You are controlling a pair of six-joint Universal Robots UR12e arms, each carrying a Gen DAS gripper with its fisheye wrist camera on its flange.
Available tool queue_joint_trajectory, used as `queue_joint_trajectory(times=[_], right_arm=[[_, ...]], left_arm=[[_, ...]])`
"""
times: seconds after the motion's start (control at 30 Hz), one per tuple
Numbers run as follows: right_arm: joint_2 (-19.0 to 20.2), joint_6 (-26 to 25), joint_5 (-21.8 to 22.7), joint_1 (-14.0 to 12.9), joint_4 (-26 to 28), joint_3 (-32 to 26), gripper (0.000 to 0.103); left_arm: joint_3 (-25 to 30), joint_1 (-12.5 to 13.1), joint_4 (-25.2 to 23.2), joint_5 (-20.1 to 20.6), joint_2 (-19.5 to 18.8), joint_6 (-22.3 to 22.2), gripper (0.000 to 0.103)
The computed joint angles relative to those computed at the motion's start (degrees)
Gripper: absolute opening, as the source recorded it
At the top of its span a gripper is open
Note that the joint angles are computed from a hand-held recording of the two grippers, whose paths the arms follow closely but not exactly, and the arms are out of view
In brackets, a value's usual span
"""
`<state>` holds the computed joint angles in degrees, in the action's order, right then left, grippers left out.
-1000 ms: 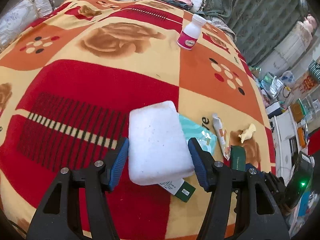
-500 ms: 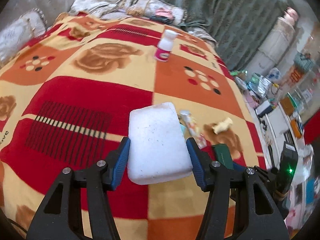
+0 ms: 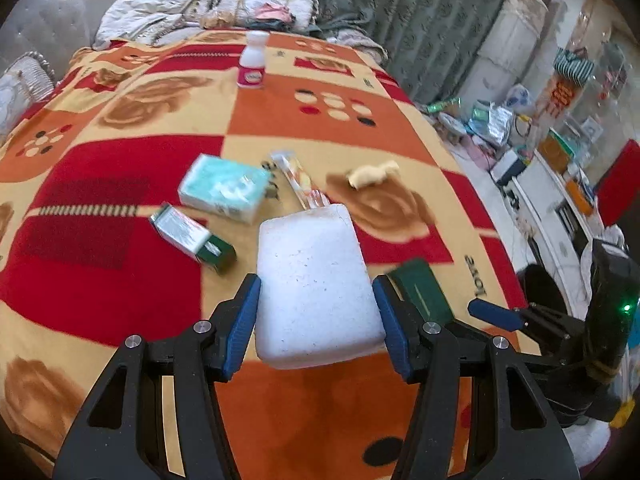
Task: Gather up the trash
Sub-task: 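Grasp the white sponge with the left tool while the right grasps the green pouch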
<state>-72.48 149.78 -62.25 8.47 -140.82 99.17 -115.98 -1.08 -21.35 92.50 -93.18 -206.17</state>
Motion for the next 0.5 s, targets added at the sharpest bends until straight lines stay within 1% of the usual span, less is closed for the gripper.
queue_joint_trajectory(times=[0.07, 0.13, 0.17, 0.2, 0.23, 0.27, 0.37, 0.43, 0.47, 0.5], right_arm=[[-0.36, -0.38, -0.43, -0.33, 0.86, 0.48, 0.042], [-0.47, 0.95, 0.32, -0.72, 0.83, 0.76, 0.042], [-0.39, 1.96, 0.92, -0.85, 0.91, 0.71, 0.044], [-0.27, 2.39, 1.08, -0.85, 1.61, 0.47, 0.052], [0.12, 2.78, 0.97, -0.55, 2.42, -0.10, 0.055], [0.38, 2.78, 0.77, -0.28, 2.37, -0.37, 0.056], [1.43, 2.12, -1.21, 1.20, 1.65, -1.33, 0.056], [2.23, 1.60, -3.60, 2.30, -0.09, -1.68, 0.055], [2.64, 1.34, -5.33, 2.82, -1.29, -1.72, 0.053], [2.92, 1.03, -6.60, 3.11, -1.94, -1.74, 0.044]], left_arm=[[-0.13, -0.36, -0.42, -0.04, -0.05, -0.28, 0.056], [-0.33, -0.58, -0.53, 0.27, 0.02, -0.61, 0.056], [-0.47, -0.61, -0.64, 0.37, 0.13, -0.74, 0.056], [-0.67, -0.68, -0.65, 0.52, 0.27, -0.83, 0.056], [-0.80, -0.75, -0.69, 0.82, 0.37, -0.88, 0.056], [-0.95, -0.80, -0.77, 1.19, 0.49, -0.90, 0.056], [-1.43, -0.57, -1.13, 1.19, 0.88, -1.40, 0.056], [-1.69, -0.41, -1.26, 0.83, 1.08, -1.83, 0.056], [-1.73, -0.43, -1.29, 0.77, 1.11, -1.83, 0.056], [-1.75, -0.55, -1.36, 0.76, 1.12, -1.68, 0.056]])
